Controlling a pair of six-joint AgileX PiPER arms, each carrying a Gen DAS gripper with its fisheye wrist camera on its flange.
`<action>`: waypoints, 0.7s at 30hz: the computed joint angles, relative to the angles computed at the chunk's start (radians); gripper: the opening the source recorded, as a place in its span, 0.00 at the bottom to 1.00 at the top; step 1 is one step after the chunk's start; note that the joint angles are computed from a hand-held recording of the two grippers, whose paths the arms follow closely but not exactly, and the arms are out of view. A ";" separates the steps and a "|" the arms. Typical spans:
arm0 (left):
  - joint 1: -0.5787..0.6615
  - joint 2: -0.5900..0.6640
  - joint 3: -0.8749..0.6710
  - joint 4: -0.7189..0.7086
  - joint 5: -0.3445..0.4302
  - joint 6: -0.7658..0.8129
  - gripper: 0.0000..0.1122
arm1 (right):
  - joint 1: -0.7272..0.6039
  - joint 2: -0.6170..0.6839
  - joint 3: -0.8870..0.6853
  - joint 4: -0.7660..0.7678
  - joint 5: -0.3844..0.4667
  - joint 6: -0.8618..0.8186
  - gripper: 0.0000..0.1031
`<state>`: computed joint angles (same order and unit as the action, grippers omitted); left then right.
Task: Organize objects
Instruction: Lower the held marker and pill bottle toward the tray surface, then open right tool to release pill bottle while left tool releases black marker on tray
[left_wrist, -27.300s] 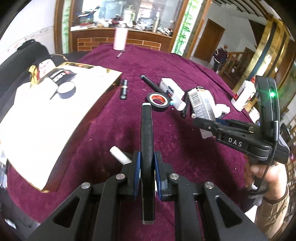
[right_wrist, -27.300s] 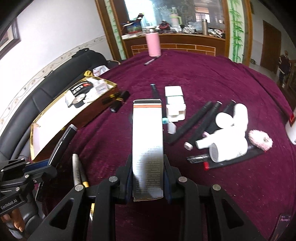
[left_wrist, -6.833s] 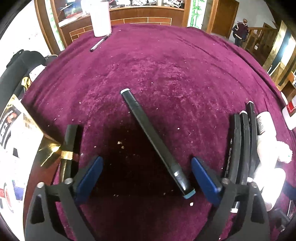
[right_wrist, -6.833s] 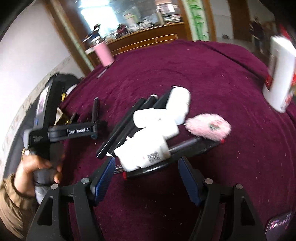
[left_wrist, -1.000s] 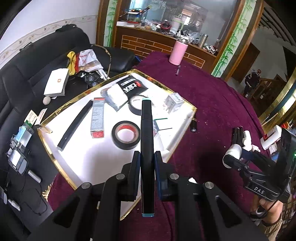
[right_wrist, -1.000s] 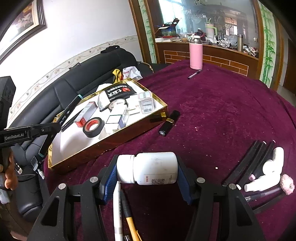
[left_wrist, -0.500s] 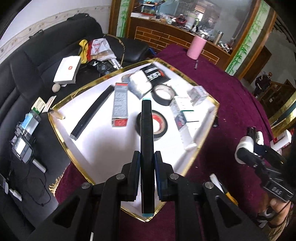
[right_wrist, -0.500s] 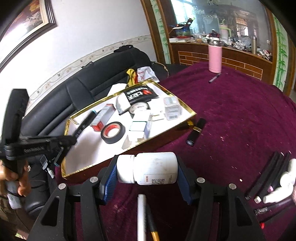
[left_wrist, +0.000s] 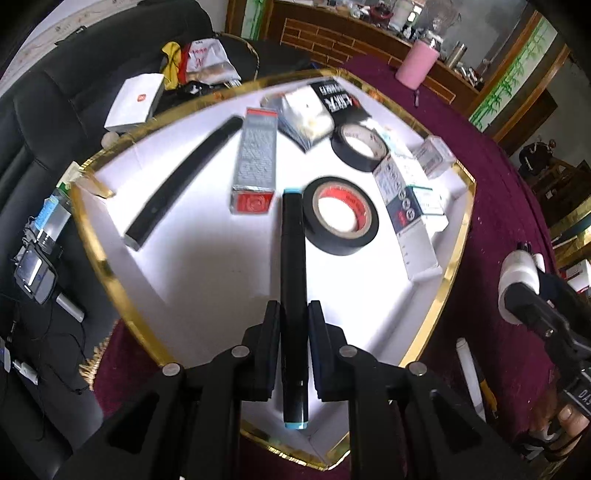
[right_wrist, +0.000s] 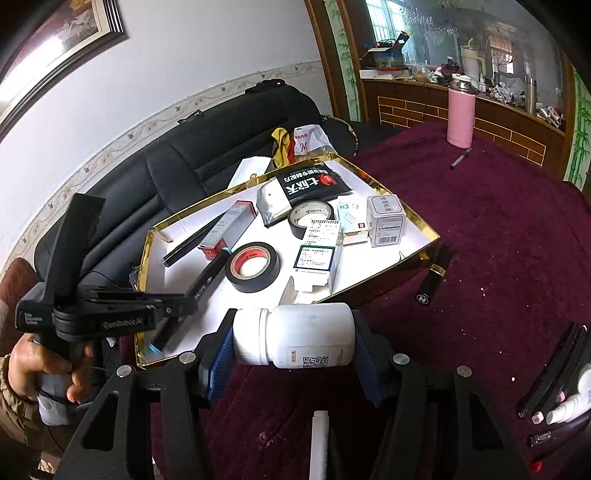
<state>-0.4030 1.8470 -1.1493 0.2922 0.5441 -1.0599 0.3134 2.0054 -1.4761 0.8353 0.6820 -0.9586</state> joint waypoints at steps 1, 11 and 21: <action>-0.003 0.003 -0.002 0.004 -0.002 -0.001 0.13 | 0.004 0.004 -0.007 -0.006 0.001 0.007 0.61; -0.076 0.068 -0.070 -0.079 -0.037 0.073 0.13 | 0.014 0.010 -0.017 -0.012 -0.001 0.018 0.61; -0.135 0.086 -0.086 -0.100 -0.070 0.026 0.13 | 0.006 0.007 -0.025 -0.009 -0.012 0.028 0.61</action>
<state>-0.5382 1.9334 -1.2354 0.1923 0.4740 -1.0344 0.3195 2.0124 -1.5010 0.8265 0.6703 -0.9303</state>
